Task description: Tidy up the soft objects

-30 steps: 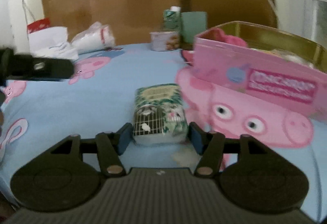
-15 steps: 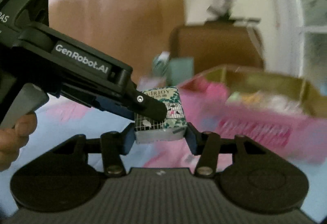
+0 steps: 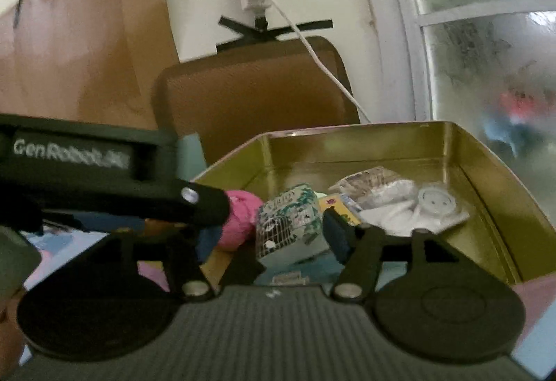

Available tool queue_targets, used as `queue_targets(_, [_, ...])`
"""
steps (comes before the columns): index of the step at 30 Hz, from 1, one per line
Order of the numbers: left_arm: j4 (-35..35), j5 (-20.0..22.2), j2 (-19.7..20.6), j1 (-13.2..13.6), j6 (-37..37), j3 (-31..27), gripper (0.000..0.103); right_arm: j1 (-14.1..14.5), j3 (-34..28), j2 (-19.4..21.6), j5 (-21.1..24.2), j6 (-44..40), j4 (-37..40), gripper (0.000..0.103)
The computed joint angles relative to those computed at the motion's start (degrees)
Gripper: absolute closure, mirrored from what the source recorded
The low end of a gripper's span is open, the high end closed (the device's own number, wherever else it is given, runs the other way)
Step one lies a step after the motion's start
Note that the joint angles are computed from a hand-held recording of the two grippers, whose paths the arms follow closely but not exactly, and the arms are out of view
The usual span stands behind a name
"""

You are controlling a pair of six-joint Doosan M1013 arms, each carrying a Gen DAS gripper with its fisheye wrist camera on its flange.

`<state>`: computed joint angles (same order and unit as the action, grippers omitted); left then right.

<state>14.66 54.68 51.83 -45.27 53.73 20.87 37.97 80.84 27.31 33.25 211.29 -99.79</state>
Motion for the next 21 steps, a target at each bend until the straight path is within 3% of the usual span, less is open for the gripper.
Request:
queue_targets(6, [13.69,-3.03,-6.94,-1.96,-8.43,12.34,0.0,2.85,5.67,-2.25,6.68,13.66,-10.51,0.035])
queue_targets(8, [18.14,-1.76,-8.39,-2.85,-10.32,14.78,0.0,3.66,6.79,-2.81,8.26,16.09,-11.46,0.034])
queue_targets(13, [26.06,0.05,-12.68,-4.71,-17.25,22.56,0.0,4.41,7.82,-3.78,6.78,19.62,-10.44,0.032])
queue_targets(21, [31.73,1.89,-17.5,-6.02,-23.18,30.9,0.0,5.83,7.22,-4.49,3.47,18.92,-5.42,0.023])
